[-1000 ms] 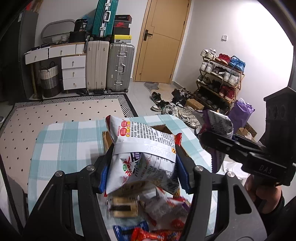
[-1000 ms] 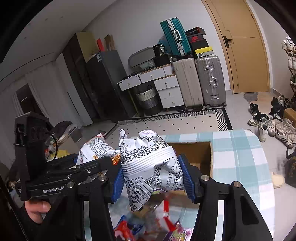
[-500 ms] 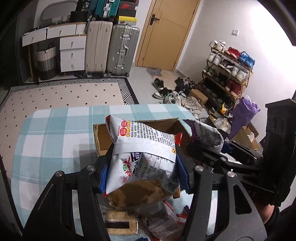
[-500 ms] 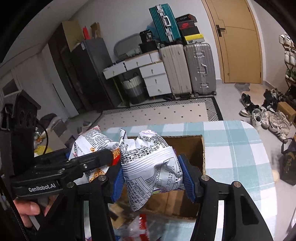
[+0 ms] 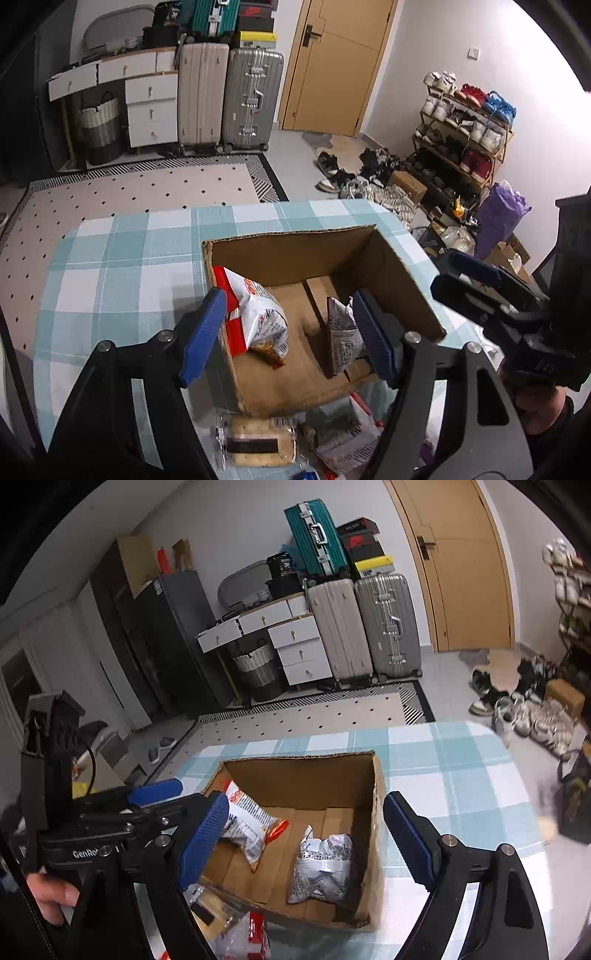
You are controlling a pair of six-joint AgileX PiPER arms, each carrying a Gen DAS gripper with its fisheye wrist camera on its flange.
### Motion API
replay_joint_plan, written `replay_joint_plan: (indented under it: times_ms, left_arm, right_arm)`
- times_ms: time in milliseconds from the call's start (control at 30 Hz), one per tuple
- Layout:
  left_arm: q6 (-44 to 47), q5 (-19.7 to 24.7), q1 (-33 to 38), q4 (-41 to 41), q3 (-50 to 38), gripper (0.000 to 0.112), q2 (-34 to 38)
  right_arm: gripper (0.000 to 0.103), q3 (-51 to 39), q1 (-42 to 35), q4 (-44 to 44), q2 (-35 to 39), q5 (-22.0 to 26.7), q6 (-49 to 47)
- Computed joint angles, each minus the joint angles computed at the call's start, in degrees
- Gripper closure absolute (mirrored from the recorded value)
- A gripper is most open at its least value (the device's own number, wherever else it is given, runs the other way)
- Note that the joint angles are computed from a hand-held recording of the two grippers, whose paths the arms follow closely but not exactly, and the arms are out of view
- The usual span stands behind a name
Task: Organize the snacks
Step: 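Open both grippers to drop the bags into the box, then move both tools back over the remaining snack pile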
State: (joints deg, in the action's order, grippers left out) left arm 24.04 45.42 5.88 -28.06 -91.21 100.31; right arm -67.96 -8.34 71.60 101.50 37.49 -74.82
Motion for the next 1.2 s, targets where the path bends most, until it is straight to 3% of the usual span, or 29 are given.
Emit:
replay_joint_plan:
  times_ms: [367, 633, 833, 967, 1200]
  left_arm:
    - [-0.46, -0.02, 1.72, 1.52, 10.85, 0.031, -14.01]
    - [0.48, 2.11, 4.47, 1.44, 19.15, 0.029, -25.35]
    - [0.04, 6.57, 7.03, 1.23, 23.62, 0.027, -35.46]
    - [0.94, 8.85, 8.78, 0.18, 26.46, 0.019, -41.88]
    - [-1.72, 14.17, 9.52, 3.7, 28.78, 0.018, -49.91]
  right_arm:
    - [0.014, 12.35, -1.44, -0.02, -14.9, 1.91, -5.36]
    - [0.01, 20.68, -5.92, -1.08, -28.01, 6.89, -5.93]
    - [0.007, 26.05, -11.94, -2.64, -37.63, 13.9, -6.48]
    - [0.006, 29.0, -15.41, -3.52, -43.47, 18.14, -5.64]
    - [0.005, 32.85, -26.2, -5.95, -52.64, 30.13, -4.06]
